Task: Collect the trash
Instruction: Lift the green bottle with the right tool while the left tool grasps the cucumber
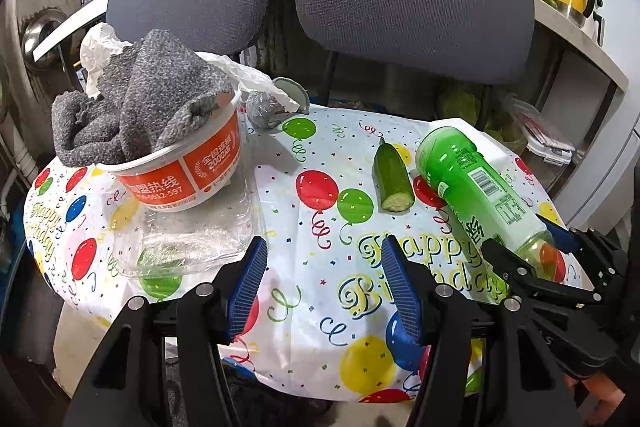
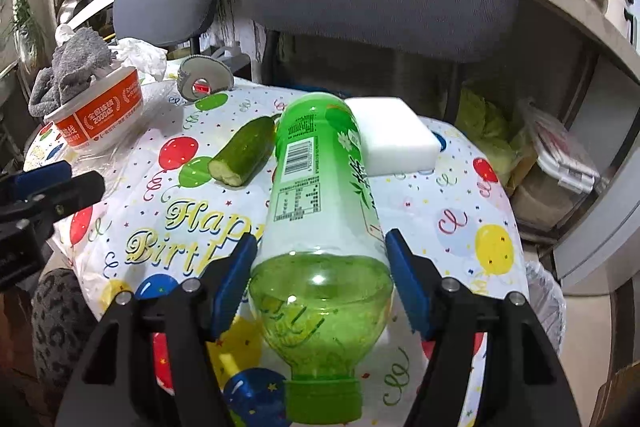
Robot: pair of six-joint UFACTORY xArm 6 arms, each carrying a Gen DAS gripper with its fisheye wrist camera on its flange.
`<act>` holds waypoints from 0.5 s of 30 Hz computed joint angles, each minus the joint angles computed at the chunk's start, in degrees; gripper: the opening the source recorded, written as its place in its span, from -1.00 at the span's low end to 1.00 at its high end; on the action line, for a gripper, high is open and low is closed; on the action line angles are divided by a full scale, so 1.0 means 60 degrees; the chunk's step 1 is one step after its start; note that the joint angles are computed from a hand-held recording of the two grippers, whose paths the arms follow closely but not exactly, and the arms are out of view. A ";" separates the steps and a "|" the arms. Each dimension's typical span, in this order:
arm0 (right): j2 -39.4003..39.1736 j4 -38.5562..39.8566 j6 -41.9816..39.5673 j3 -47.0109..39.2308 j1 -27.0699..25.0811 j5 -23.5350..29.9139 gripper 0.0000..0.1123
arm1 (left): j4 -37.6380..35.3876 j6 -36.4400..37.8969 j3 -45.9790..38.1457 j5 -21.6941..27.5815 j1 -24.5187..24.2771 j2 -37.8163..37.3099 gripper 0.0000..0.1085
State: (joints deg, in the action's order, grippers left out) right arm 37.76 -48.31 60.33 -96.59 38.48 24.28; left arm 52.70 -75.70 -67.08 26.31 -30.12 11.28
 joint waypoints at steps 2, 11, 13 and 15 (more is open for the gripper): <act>0.0049 -0.0117 0.0117 -0.0013 0.0000 0.0017 0.18 | 0.0037 -0.0061 0.0056 0.0049 -0.0025 -0.0059 0.12; -0.0271 -0.0328 0.0663 0.0464 -0.0093 -0.0400 0.16 | 0.0086 -0.0115 0.0101 0.0114 0.0006 -0.0074 0.12; -0.0569 -0.0601 0.0980 0.0778 -0.0143 -0.0689 0.16 | 0.0015 0.0000 0.0021 0.0085 -0.0013 0.0018 0.12; -0.0947 -0.1242 0.1501 0.1100 -0.0174 -0.0915 0.16 | -0.0158 0.0218 -0.0142 -0.0039 -0.0018 0.0206 0.12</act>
